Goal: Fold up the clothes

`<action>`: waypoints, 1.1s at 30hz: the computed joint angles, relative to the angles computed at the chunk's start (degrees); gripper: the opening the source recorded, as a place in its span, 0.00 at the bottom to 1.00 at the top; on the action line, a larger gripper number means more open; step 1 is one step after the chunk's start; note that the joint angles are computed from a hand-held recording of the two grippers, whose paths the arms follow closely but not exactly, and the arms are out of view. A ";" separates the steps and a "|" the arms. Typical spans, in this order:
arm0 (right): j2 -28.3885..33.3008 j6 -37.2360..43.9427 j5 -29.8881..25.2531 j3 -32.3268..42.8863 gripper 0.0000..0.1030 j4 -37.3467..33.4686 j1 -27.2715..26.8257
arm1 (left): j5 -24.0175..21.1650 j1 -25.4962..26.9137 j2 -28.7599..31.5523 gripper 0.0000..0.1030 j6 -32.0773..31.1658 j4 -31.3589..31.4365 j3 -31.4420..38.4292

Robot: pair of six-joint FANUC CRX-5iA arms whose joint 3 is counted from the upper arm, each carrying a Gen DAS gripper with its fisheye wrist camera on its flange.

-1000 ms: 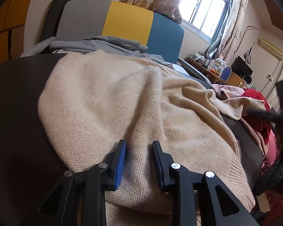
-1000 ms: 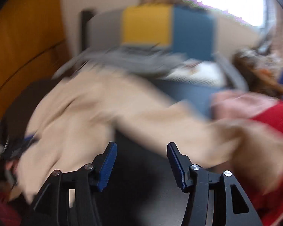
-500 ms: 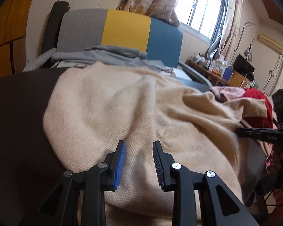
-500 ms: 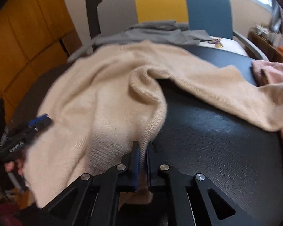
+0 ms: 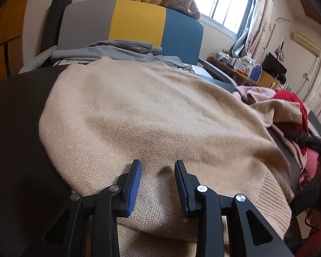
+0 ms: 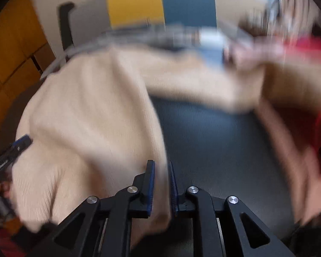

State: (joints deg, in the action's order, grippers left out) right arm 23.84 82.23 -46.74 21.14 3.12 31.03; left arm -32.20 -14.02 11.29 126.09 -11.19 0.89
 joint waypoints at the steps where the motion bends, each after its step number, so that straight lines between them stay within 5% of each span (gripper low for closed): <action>1: -1.22 2.18 3.13 -0.80 0.18 -0.73 0.81 | 0.37 0.09 -0.26 0.31 0.38 0.06 -0.30; 4: -0.96 14.10 2.81 3.61 0.27 -10.88 2.10 | 1.33 -0.08 -2.32 0.31 6.27 -4.20 -1.14; 8: 5.91 23.59 -8.49 14.74 0.28 -25.00 2.57 | 0.06 -0.01 -6.29 0.31 15.99 -10.06 -2.82; 13: 11.19 20.18 -7.60 15.12 0.28 -16.49 6.53 | -2.63 1.60 -13.28 0.32 22.75 -13.32 -7.92; 16: 8.98 25.21 -1.06 10.55 0.28 -21.37 5.21 | -0.89 4.96 -16.43 0.32 14.70 -3.65 -13.54; 24: 7.84 24.82 -0.53 9.31 0.28 -21.93 5.15 | 9.71 7.74 -19.54 0.36 -22.55 35.34 -30.08; 28: 8.54 25.27 -1.07 10.39 0.28 -23.79 4.45 | 7.58 6.29 -16.64 0.33 -25.28 35.85 -28.47; 29: 8.34 25.30 -1.10 10.24 0.28 -24.12 4.38 | 7.99 6.18 -16.48 0.25 -25.64 36.69 -28.77; 33: 8.25 25.54 -1.29 10.31 0.28 -25.13 4.03 | 14.37 5.54 -18.24 0.07 -34.05 52.59 -35.57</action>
